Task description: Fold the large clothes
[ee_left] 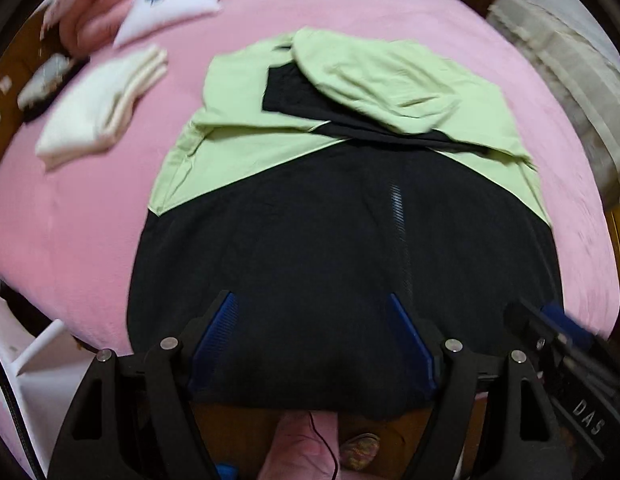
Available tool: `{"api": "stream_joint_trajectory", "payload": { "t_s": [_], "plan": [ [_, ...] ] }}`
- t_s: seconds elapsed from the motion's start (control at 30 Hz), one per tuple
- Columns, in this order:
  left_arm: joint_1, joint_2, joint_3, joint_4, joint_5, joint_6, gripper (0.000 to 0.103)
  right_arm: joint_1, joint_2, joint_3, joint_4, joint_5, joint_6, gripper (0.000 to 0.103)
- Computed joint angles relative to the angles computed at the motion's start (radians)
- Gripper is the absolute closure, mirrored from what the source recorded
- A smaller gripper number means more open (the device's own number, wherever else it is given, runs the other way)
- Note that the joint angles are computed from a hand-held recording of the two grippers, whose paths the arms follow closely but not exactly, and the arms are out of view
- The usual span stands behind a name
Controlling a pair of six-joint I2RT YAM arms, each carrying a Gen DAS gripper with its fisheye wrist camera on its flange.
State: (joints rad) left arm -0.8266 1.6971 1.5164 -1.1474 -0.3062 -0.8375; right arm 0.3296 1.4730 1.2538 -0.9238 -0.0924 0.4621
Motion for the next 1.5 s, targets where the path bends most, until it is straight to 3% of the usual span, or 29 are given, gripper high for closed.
{"api": "stream_joint_trajectory", "payload": {
  "t_s": [0.07, 0.37, 0.63, 0.8, 1.0, 1.17, 1.3, 1.5],
  "plan": [
    [-0.067, -0.019, 0.019, -0.041, -0.044, -0.029, 0.025, 0.008, -0.071, -0.027, -0.012, 0.028, -0.008, 0.041],
    [-0.214, -0.085, 0.041, -0.162, -0.169, -0.165, 0.024, -0.056, -0.279, -0.161, 0.010, -0.066, 0.061, 0.040],
    [-0.212, -0.252, -0.253, -0.088, -0.156, -0.330, 0.024, -0.223, -0.459, -0.394, 0.093, -0.188, 0.059, 0.040],
    [-0.199, -0.393, -0.502, -0.016, -0.179, -0.386, 0.024, -0.454, -0.537, -0.542, 0.137, -0.250, -0.095, 0.040],
    [-0.098, -0.638, -0.788, 0.119, -0.125, -0.376, 0.024, -0.786, -0.437, -0.623, 0.167, -0.386, -0.408, 0.040],
    [-0.007, -0.739, -0.907, 0.192, -0.104, -0.282, 0.024, -0.954, -0.328, -0.660, 0.244, -0.433, -0.587, 0.040],
    [0.047, -0.790, -0.975, 0.268, -0.085, -0.161, 0.024, -0.979, -0.235, -0.664, 0.306, -0.437, -0.700, 0.040],
    [0.141, -0.869, -1.049, 0.332, -0.012, -0.121, 0.024, -0.942, -0.098, -0.637, 0.376, -0.392, -0.718, 0.044]
  ]
}}
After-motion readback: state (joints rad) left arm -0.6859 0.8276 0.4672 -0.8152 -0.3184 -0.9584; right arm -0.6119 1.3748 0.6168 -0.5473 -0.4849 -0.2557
